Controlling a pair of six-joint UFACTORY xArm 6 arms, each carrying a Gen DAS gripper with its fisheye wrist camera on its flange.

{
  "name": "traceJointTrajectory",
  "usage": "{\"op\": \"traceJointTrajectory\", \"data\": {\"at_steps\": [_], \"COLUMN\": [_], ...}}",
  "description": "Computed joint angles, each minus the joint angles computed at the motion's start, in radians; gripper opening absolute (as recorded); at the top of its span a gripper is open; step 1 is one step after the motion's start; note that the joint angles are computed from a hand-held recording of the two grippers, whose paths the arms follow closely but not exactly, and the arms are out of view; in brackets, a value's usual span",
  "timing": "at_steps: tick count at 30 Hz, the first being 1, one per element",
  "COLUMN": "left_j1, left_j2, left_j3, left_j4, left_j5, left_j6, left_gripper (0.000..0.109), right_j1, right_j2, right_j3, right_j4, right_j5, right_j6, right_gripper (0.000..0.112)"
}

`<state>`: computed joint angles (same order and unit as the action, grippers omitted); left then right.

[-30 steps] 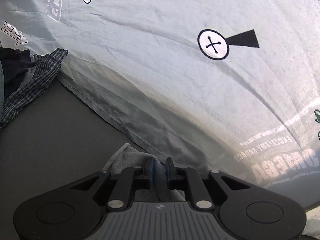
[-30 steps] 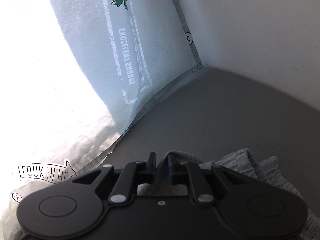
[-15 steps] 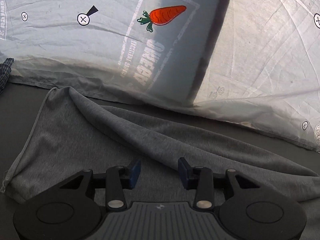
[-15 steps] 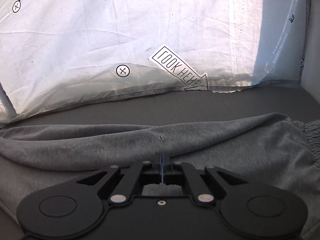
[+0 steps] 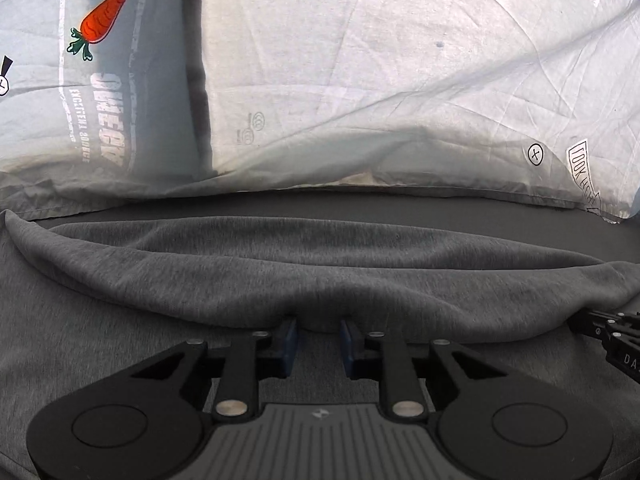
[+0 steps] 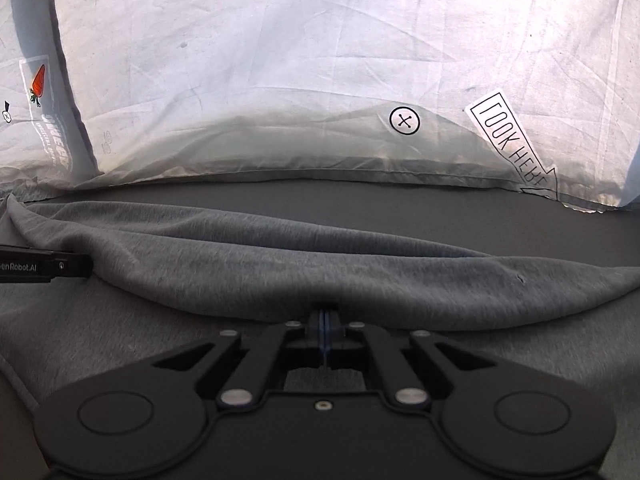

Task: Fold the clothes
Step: 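Lower the shorts and fold them over onto the table with both tools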

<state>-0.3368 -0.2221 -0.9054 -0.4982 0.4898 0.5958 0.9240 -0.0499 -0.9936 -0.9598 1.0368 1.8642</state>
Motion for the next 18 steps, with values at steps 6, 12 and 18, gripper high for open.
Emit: {"op": "traceJointTrajectory", "data": {"at_steps": [6,12,18], "left_j1": [-0.021,-0.036,-0.007], "left_j2": [0.107,0.16,0.01], "left_j3": [-0.084,-0.144,-0.052], "left_j4": [0.002,0.023,-0.146], "left_j5": [-0.065,-0.112,0.068], "left_j6": [-0.023,-0.108,0.049], "left_gripper": [0.024,0.026,0.026], "right_j1": [-0.082,-0.115,-0.024], "right_j2": [0.032,0.055,0.029], "right_j3": [-0.023,-0.061,-0.048], "right_j4": [-0.045,-0.073,-0.067], "right_j5": [-0.056,-0.042,-0.06], "right_j6": [-0.016,-0.015,0.018], "right_gripper": [0.001,0.002,0.002]}}
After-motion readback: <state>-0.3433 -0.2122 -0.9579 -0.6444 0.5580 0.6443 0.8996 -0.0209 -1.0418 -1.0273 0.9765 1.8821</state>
